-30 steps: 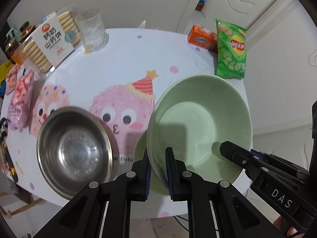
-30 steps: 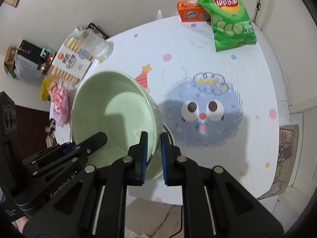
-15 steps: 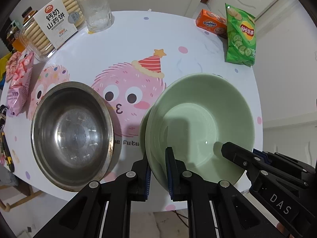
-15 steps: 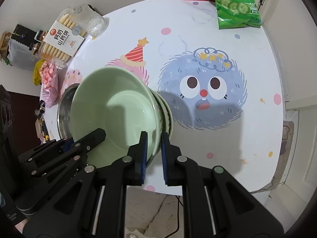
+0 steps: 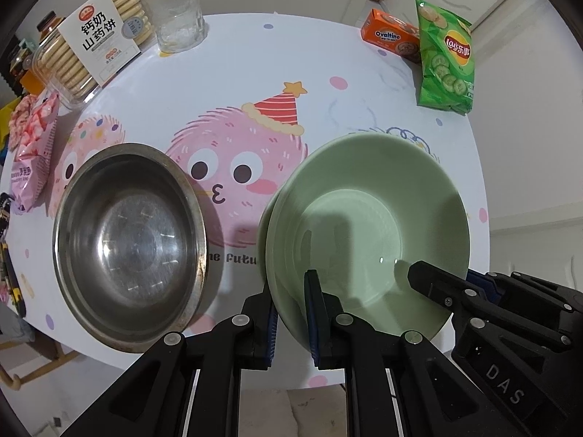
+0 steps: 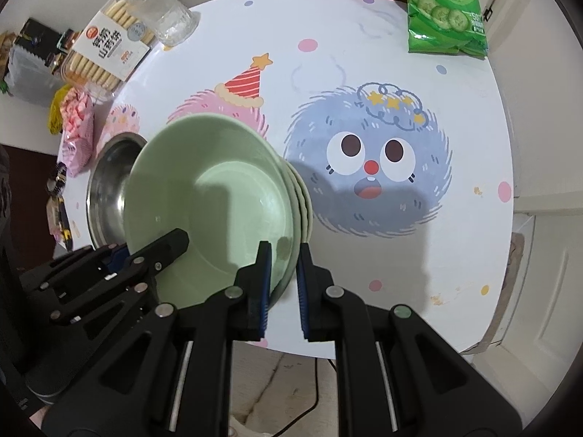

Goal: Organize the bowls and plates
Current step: 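Lift the smaller green bowl with both tools and carry it toward the stack, then lower the green bowl into the stacked bowls and open both tools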

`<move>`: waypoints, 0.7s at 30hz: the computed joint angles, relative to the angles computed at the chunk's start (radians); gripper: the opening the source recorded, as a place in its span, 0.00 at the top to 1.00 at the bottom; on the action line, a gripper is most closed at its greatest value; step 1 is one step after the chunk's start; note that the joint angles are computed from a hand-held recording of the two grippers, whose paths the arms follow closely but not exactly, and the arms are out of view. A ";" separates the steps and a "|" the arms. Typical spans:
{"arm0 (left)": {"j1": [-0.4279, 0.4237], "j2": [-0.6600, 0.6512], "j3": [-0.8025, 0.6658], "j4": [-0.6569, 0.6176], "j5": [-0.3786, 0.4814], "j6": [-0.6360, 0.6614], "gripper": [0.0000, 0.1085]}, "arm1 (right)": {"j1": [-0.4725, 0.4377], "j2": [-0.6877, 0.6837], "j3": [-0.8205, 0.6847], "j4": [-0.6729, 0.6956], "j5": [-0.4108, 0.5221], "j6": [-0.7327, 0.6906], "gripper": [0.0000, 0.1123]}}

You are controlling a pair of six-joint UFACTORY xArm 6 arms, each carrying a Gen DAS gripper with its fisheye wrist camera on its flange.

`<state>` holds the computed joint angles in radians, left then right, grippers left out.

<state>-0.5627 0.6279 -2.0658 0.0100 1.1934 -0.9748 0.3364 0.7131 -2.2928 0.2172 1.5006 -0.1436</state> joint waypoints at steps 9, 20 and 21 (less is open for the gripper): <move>0.002 0.000 -0.007 0.014 0.004 0.018 0.83 | 0.002 0.021 -0.034 -0.014 0.031 -0.001 0.84; -0.002 -0.025 0.021 0.037 -0.005 0.033 0.63 | -0.002 0.012 -0.027 0.014 0.021 0.007 0.84; -0.002 -0.031 0.028 0.039 -0.011 0.033 0.58 | -0.004 0.009 -0.023 0.018 0.019 0.010 0.84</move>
<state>-0.5645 0.5965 -2.0377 0.0492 1.1819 -0.9420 0.3328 0.7219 -2.3154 0.2348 1.5200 -0.1338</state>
